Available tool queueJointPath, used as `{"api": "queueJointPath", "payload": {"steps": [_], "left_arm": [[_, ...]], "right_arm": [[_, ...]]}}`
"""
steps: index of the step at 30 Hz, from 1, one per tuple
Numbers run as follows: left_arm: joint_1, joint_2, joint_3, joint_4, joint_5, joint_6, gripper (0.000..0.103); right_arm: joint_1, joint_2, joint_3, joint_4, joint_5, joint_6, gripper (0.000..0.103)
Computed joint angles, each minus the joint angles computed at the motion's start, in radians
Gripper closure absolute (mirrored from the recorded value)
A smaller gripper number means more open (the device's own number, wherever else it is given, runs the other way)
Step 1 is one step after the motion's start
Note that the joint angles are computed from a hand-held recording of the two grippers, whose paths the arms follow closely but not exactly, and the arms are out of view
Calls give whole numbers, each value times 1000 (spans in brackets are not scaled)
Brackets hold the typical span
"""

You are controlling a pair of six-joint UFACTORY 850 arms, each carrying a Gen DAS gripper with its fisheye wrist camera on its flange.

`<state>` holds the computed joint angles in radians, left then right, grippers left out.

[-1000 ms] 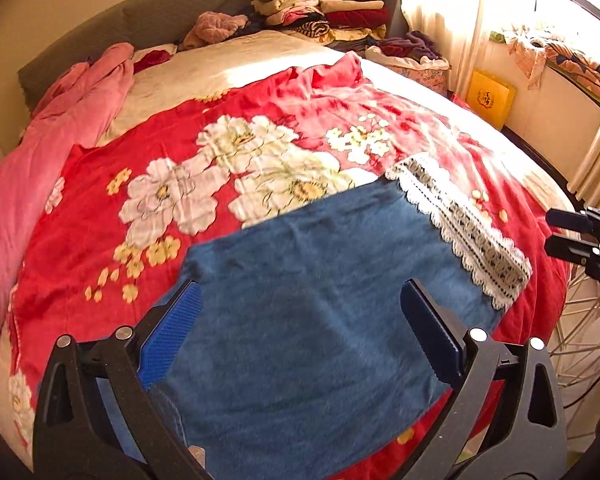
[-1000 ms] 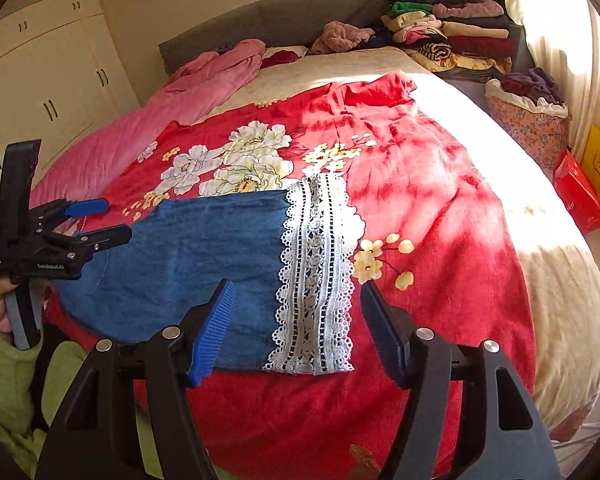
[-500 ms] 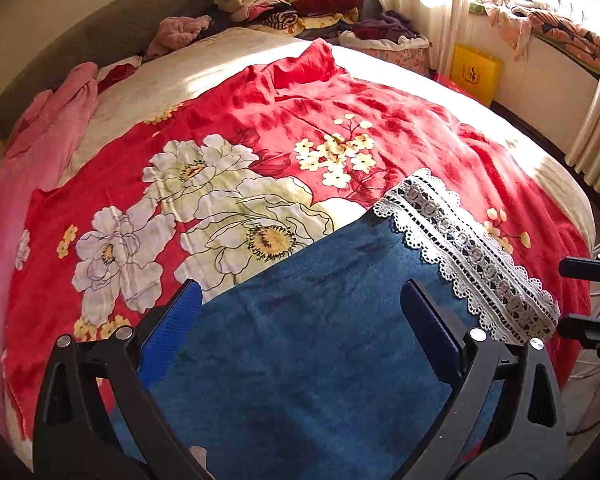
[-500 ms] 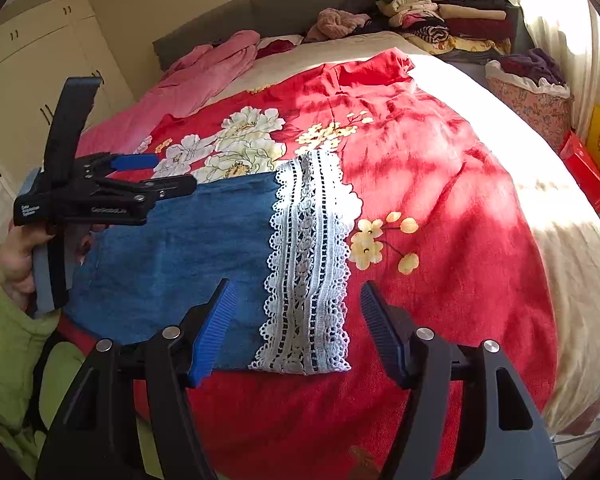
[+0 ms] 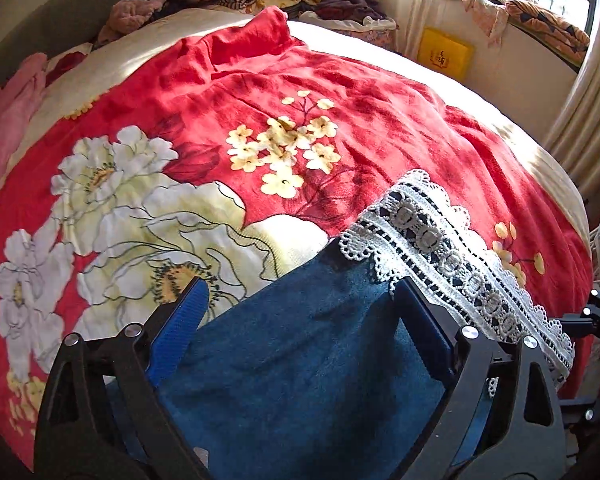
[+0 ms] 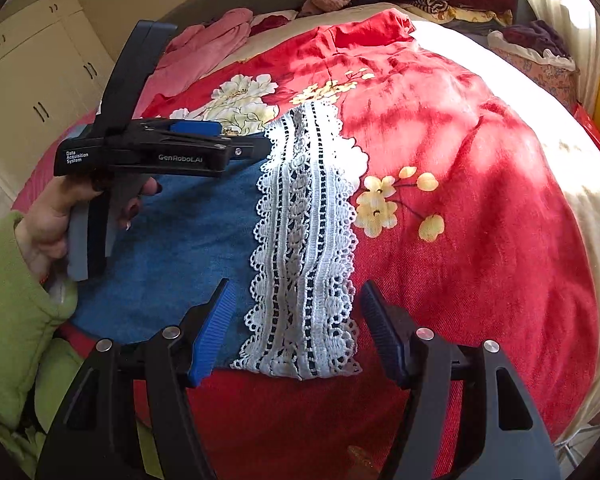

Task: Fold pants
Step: 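Grasp the lace-trimmed edge with the left tool and lift it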

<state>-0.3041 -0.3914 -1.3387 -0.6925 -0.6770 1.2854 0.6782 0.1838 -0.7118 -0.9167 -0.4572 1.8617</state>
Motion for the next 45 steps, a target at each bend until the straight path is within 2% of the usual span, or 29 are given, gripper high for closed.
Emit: {"api": "queueJointPath", "payload": {"steps": [3,5,6,7,8,9,11,14,15,17,19,25,30,35,37,40,45], "left_arm": [[10,-24,-7,-46,-51,10,24],[18,-37,-16,-62,-97,-10,34],[20,-36,-16,-65,-107,-18,36],[20,-32,-12,-68,-113,-18,43],[19,-24,-5,-73,-122,-11,53],[16,-13,6,-75,-123,-4,58],[6,13,35,-80,-104,16,74],[-1,18,47,-64,-77,-8,78],[4,13,42,-74,-82,-10,80],[18,8,30,-87,-103,-24,91],[35,2,13,-109,-138,-31,96],[113,32,-8,-213,-246,24,98],[203,68,0,-264,-231,109,98],[274,57,10,-236,-200,114,95],[302,49,18,-228,-160,113,94],[356,19,-11,-237,-177,54,89],[448,-31,-84,-281,-195,-74,80]], "right_arm": [[-13,-1,15,-39,32,66,39],[-14,-2,19,-69,42,99,38],[-13,-2,18,-82,43,111,38],[-11,-3,18,-102,48,125,38],[-11,-3,18,-120,67,133,46],[-12,-8,13,-121,77,127,51],[-12,-22,3,-107,82,98,53],[-27,-30,4,-112,116,105,79],[-28,-29,4,-122,126,114,80],[-25,-28,-4,-137,134,115,81],[-14,-30,-28,-137,120,89,82],[19,-67,-146,-164,93,2,83],[39,-156,-274,-118,126,-143,83],[47,-307,-423,167,175,-485,83],[54,-367,-482,301,164,-636,83],[63,-441,-555,448,147,-799,83],[94,-525,-651,549,94,-941,81]]}}
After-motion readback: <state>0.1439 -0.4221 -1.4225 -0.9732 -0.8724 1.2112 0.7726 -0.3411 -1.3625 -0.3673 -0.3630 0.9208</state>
